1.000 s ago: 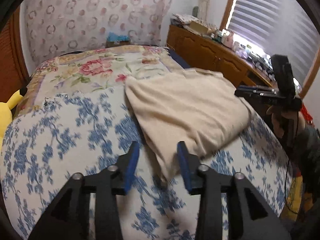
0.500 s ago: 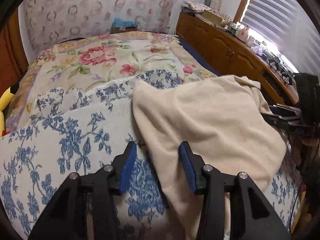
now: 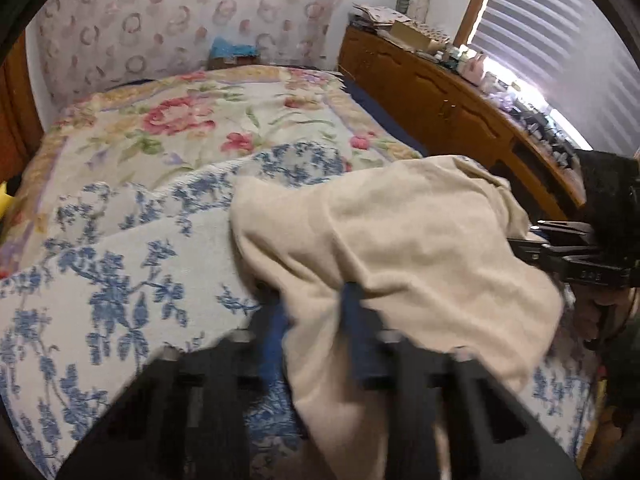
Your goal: Fold small clothes
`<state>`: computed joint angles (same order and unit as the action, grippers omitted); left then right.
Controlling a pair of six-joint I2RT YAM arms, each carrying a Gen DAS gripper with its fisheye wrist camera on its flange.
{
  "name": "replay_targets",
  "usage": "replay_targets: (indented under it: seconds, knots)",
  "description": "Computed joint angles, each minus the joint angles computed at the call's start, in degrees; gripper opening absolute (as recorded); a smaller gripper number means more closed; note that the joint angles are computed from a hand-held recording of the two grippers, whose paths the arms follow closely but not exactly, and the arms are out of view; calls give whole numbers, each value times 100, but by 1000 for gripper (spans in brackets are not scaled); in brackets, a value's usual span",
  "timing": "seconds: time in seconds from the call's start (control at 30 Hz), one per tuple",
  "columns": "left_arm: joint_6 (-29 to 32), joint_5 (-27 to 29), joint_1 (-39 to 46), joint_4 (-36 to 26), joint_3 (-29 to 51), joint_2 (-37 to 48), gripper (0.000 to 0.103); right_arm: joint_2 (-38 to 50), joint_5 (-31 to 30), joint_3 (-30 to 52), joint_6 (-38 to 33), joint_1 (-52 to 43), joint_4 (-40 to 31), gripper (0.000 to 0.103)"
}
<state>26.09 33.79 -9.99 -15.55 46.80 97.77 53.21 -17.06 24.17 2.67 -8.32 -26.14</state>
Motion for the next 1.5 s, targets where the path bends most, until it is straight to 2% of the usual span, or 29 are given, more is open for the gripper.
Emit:
replay_targets:
  seconds: [0.13, 0.27, 0.43, 0.53, 0.63, 0.73, 0.87, 0.97, 1.1, 1.23, 1.3, 1.37, 1.4, 1.47, 1.5]
  knots:
    - [110, 323, 201, -227, -129, -377, 5, -344, 426, 45, 207, 440, -78, 15]
    - [673, 1044, 954, -1095, -237, -1237, 5, -778, 900, 378, 584, 1181, -296, 13]
    - [2274, 1890, 2627, -2889, 161, -1738, 5, -162, 1571, 1182, 943, 2494, -46, 13]
    - [3523, 2212, 3851, -4056, 746, -1322, 5, 722, 1867, 1760, 1033, 3274, 377, 12]
    - [4497, 2267, 4961, -4895, 1475, -568, 5, 1955, 1918, 2591, 973, 3837, 827, 12]
    - [4740, 2162, 5664, -4921, 1982, 106, 5, 3263, 1748, 3694, 707, 4107, 1021, 12]
    - [4625, 2022, 6218, -4699, 2505, 876, 5, 5083, 1599, 5696, 196, 4401, 697, 12]
    - [4456, 1969, 6478, -4416, 2785, 1313, 5, 6431, 1538, 7450, -96, 4595, 123, 12]
    - [3885, 1714, 6482, -3766, 2939, 1776, 5, 8353, 1551, 10199, -344, 4731, -1171, 12]
    - [3589, 1472, 6478, -3105, 2638, 1836, 5, 9556, 1640, 11888, -384, 4769, -1759, 14]
    - [3560, 1431, 6466, -2984, 2571, 1844, 5, 9791, 1815, 12242, -281, 4779, -1798, 19]
    - [3558, 1355, 6492, -2787, 2440, 1761, 10, 9893, 1957, 12436, 41, 4741, -1902, 37]
    - [3620, 1359, 6530, -2654, 2315, 1677, 11, 9771, 1944, 12207, 130, 4715, -1765, 37]
    - [3647, 1372, 6602, -2479, 2216, 1553, 24, 9194, 1972, 11184, 258, 4681, -1276, 38]
    - [3664, 1400, 6649, -2371, 2123, 1466, 27, 8909, 2036, 10694, 299, 4685, -1035, 39]
